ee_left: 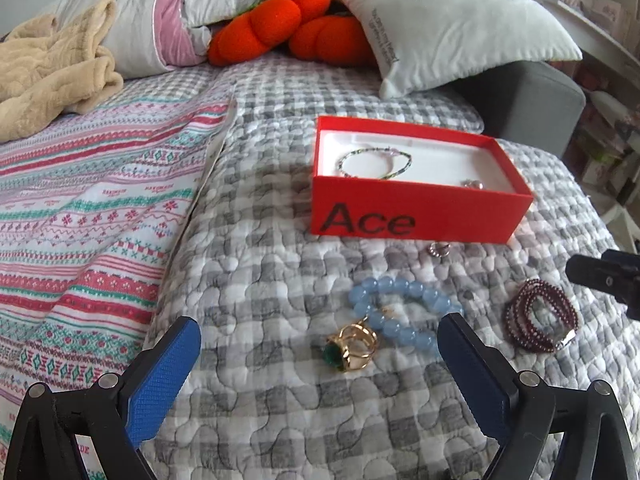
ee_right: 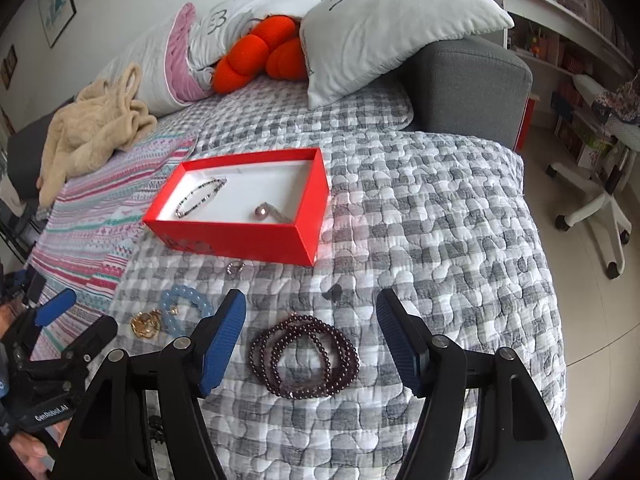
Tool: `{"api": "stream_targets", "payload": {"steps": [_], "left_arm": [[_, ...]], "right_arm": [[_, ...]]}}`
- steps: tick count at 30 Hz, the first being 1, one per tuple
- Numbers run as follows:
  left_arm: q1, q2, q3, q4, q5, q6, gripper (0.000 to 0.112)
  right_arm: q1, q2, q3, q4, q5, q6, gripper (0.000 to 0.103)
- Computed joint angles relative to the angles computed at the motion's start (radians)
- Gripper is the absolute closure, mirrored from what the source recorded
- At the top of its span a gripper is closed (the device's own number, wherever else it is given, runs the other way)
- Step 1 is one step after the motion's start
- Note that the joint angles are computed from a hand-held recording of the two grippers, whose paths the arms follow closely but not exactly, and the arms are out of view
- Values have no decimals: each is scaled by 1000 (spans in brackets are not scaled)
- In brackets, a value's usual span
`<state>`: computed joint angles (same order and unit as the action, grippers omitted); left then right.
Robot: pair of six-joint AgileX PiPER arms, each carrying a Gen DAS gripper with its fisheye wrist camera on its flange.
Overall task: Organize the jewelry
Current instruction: 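Open both grippers and pull them back from the red box, then grasp the gold green-stone ring with the left gripper while the right grasps the garnet bracelet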
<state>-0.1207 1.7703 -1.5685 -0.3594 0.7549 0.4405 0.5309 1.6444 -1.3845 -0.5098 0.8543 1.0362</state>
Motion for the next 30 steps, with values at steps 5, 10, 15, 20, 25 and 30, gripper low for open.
{"api": "stream_targets", "payload": {"steps": [5,10,15,20,25,30], "left_arm": [[30,-7,62,-28,-24,62,14],[55,-25,140,-89,-62,211,14],[83,-1,141,-174,-1,361,14],[94,34,107,-250,67,456,44],[83,72,51,-269,93,440,61],[77,109,-8,-269,124,390,75]], "right_arm": [[-24,0,58,109,-34,-83,29],[-25,-31,145,103,-82,-67,29],[-15,-56,219,38,-119,-34,29],[-16,-76,263,19,-170,-33,25],[-11,-65,251,20,-166,-43,22],[-28,-57,239,55,-180,-59,21]]}}
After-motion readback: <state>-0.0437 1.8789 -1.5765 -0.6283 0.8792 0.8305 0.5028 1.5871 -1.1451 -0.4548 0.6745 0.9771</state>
